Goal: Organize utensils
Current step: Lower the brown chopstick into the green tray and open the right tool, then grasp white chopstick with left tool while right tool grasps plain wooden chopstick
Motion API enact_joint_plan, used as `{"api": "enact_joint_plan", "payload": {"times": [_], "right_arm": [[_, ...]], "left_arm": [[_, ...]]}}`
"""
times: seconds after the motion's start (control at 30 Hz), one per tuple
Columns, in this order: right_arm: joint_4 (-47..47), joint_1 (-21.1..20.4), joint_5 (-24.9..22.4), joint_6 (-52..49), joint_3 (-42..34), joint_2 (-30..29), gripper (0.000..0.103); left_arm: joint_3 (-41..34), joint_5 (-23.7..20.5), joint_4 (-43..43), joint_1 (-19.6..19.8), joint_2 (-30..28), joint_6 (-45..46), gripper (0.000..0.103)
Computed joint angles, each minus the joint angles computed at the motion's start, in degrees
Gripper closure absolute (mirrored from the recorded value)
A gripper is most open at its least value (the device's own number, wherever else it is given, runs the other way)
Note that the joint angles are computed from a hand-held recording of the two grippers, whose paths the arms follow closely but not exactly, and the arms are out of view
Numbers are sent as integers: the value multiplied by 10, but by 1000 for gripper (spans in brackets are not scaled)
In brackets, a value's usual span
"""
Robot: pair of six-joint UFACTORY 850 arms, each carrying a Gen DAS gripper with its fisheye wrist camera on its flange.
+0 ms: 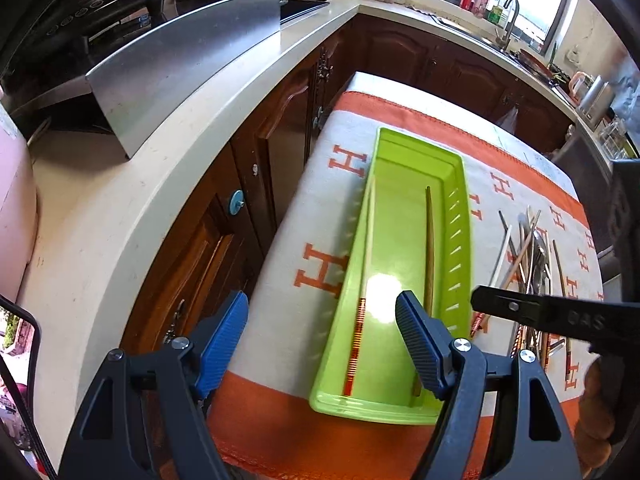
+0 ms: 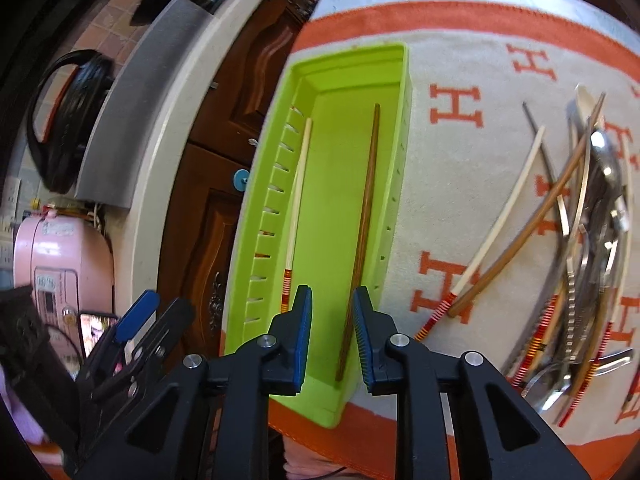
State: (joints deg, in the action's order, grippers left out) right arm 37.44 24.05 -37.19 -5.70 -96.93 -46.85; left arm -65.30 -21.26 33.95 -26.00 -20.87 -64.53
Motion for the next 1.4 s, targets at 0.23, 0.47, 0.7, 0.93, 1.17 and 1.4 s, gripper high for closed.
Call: {"api": "enact_joint_plan", "payload": {"times": [0.23,0.47,0.7,0.93,1.17,1.4], "right_arm": [[7,-18,81,-53,112,94,82],[29,-78,128,-77,222,190,82],[25,-166,127,-69,276,225,82],[-91,-196,111,10,251,177,82],[-306,-174,104,169,234,141,82],[-426,-159,122,254,251,139,95]], "left_arm": [[-29,-1,5,-24,-15,9,29],[-99,-20,-46,-59,-62,97,29],[-205,-47,-121,-83,-135,240,32],[-341,-119,-296,-71,-236,436,53],[-431,-195,-377,-58,-311,514,64],[-494,-248,-379,-58,-357,533,68]]}}
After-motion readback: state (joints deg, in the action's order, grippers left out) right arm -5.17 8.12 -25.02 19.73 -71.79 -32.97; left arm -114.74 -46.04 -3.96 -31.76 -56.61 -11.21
